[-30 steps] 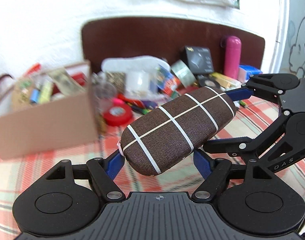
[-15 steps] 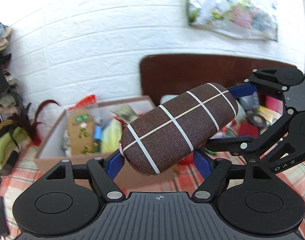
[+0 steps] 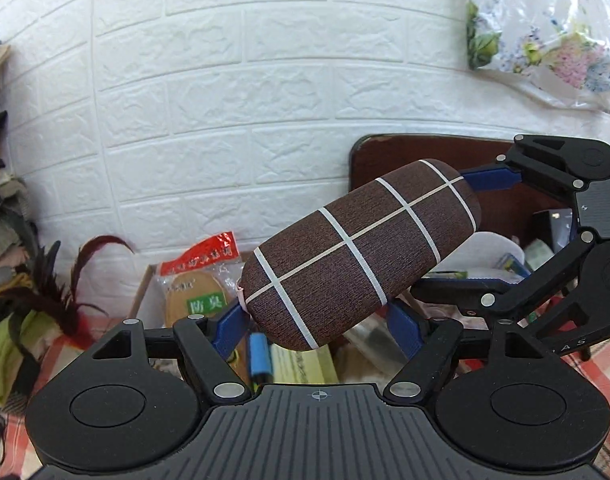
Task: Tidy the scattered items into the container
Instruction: 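Lift and carry the glasses case with both tools to the cardboard box, then open both tools to drop the glasses case into the box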
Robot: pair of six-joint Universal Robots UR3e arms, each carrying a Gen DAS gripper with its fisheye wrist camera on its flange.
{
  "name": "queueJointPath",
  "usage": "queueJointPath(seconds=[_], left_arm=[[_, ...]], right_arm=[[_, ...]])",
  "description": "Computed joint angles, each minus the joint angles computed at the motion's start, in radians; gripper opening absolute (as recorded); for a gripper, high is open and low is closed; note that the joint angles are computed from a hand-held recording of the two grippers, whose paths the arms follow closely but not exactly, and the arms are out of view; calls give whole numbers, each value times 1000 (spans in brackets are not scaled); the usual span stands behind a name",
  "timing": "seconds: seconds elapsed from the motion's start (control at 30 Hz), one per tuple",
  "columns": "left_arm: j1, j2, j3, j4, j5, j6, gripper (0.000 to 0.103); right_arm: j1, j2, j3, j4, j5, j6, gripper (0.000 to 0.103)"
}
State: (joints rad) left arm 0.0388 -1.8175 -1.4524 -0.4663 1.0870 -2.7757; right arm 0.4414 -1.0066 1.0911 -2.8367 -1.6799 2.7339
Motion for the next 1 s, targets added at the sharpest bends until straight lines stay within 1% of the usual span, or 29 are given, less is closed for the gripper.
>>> queueJointPath(seconds=[0.2, 0.23, 0.27, 0.3, 0.33, 0.37, 0.47, 0.57, 0.83, 1.0], left_arm=[[-10, -207, 249, -102, 11, 19, 77], [-12, -244, 297, -129, 13, 17, 78], [-16, -279, 344, -160, 24, 6, 81], [-25, -307, 374, -172, 52, -17, 90], [-33, -330, 392, -170, 82, -41, 92], [-36, -336, 376, -137, 103, -60, 93], [-9, -319, 318, -106, 53, -60, 93], [-10, -296, 271, -84, 73, -49, 93], [-27, -211, 200, -103, 106, -45, 94], [-43, -104, 117, -119, 113, -82, 98]], right_arm=[[-43, 166, -212, 72, 26, 5, 86], [-50, 192, -241, 79, 34, 6, 88], [-57, 219, -273, 92, 43, 8, 90], [-63, 244, -311, 131, 55, 16, 94], [-69, 264, -339, 160, 69, 20, 94], [-68, 263, -325, 155, 65, 7, 94], [-69, 243, -257, 121, 69, -18, 95], [-79, 202, -177, 93, 78, -8, 96], [-85, 75, 9, 46, 96, 31, 97], [-92, -77, 187, -6, 138, 86, 100]])
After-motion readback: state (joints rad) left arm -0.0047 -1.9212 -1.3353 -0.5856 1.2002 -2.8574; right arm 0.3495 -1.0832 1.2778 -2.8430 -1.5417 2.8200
